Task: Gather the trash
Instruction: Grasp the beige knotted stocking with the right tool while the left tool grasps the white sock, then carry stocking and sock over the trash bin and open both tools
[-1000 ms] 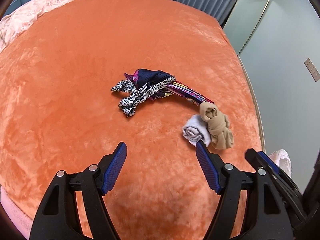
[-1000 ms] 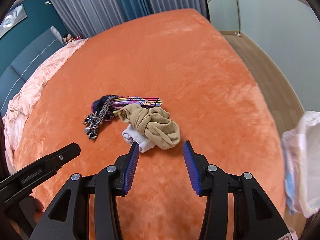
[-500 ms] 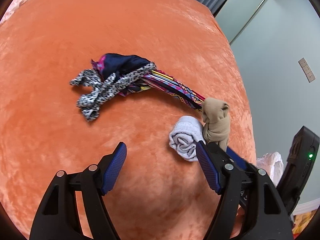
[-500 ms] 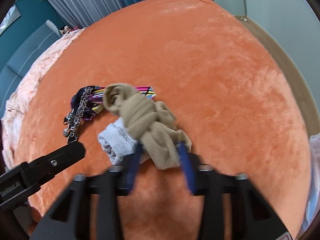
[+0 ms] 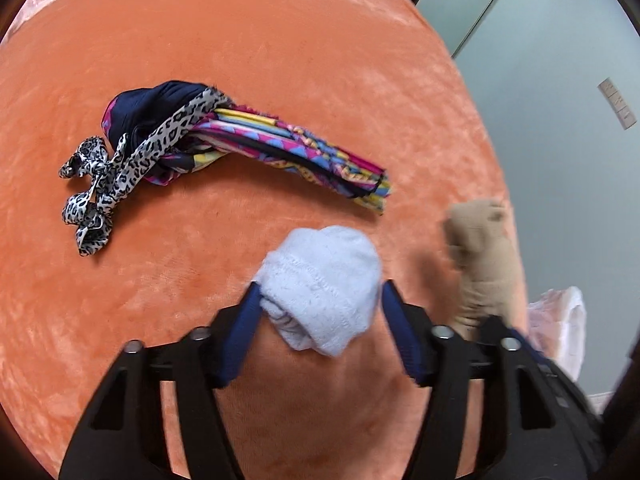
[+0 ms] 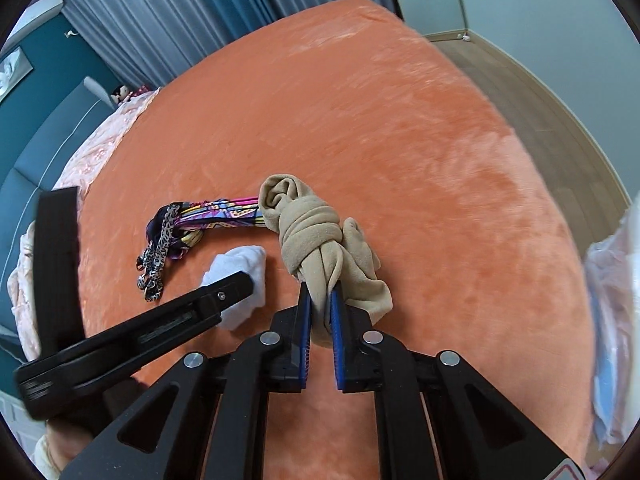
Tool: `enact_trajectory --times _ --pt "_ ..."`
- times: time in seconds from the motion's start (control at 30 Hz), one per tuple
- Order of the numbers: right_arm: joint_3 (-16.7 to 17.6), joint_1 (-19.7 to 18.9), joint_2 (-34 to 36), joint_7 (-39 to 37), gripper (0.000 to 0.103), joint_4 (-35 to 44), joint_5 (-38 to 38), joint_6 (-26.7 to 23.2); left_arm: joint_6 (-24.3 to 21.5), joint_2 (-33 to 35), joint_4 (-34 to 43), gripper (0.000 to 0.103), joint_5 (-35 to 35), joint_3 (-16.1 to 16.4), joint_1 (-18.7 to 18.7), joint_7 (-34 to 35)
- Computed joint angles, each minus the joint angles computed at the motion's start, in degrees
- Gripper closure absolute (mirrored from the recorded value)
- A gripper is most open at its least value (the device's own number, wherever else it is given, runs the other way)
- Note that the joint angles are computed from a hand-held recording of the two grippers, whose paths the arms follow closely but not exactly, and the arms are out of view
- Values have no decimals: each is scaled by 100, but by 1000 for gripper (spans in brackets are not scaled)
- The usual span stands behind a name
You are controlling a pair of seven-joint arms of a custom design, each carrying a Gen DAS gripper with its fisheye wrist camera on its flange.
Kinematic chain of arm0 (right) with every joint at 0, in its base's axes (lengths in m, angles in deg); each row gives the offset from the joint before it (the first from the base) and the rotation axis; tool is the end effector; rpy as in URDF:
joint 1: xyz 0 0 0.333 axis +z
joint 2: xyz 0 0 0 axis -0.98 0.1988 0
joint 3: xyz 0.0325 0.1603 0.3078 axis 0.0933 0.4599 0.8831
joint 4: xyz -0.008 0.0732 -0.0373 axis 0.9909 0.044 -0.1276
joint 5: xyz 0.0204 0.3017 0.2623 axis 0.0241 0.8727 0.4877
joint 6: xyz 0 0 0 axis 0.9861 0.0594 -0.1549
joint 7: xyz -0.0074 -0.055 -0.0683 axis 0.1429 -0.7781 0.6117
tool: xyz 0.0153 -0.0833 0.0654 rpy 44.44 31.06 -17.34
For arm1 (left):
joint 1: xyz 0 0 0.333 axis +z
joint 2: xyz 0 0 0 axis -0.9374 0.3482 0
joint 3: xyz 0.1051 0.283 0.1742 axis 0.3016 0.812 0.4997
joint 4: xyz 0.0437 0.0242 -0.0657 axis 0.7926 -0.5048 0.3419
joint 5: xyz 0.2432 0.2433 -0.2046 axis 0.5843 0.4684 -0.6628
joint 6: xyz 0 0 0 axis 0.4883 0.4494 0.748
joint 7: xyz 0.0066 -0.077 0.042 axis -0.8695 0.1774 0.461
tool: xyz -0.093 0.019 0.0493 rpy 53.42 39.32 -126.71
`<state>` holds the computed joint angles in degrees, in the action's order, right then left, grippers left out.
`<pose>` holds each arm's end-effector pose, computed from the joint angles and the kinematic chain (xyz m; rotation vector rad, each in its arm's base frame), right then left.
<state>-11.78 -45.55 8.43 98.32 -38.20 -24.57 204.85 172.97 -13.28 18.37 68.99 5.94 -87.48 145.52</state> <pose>0.6511 0.4652 0.4717 -1.4730 2.1277 -0.3049 0.7342 -0.3922 0.4433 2.0369 -2.2662 0.7444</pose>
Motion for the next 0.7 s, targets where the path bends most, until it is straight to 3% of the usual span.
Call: enact_trajectory --times 0.03,0.1,0.2,0.43,0.7 --pt "-27 21 -93 49 94 -108 -35 -7 16 -16 -26 55 22 15 -9 -9" --pt "-64 47 -284 184 94 -355 -123 51 66 -106 -141 69 14 -7 23 9" --pt "-100 69 -585 464 94 -733 -293 189 98 -262 -283 75 29 -24 28 18" --pt "-152 139 -1277 1135 94 -1394 -945 291 472 -931 -884 76 239 -63 -72 48" --pt "-69 96 -2363 2102 94 -2262 -2003 145 726 -1417 -973 76 482 -189 -460 237"
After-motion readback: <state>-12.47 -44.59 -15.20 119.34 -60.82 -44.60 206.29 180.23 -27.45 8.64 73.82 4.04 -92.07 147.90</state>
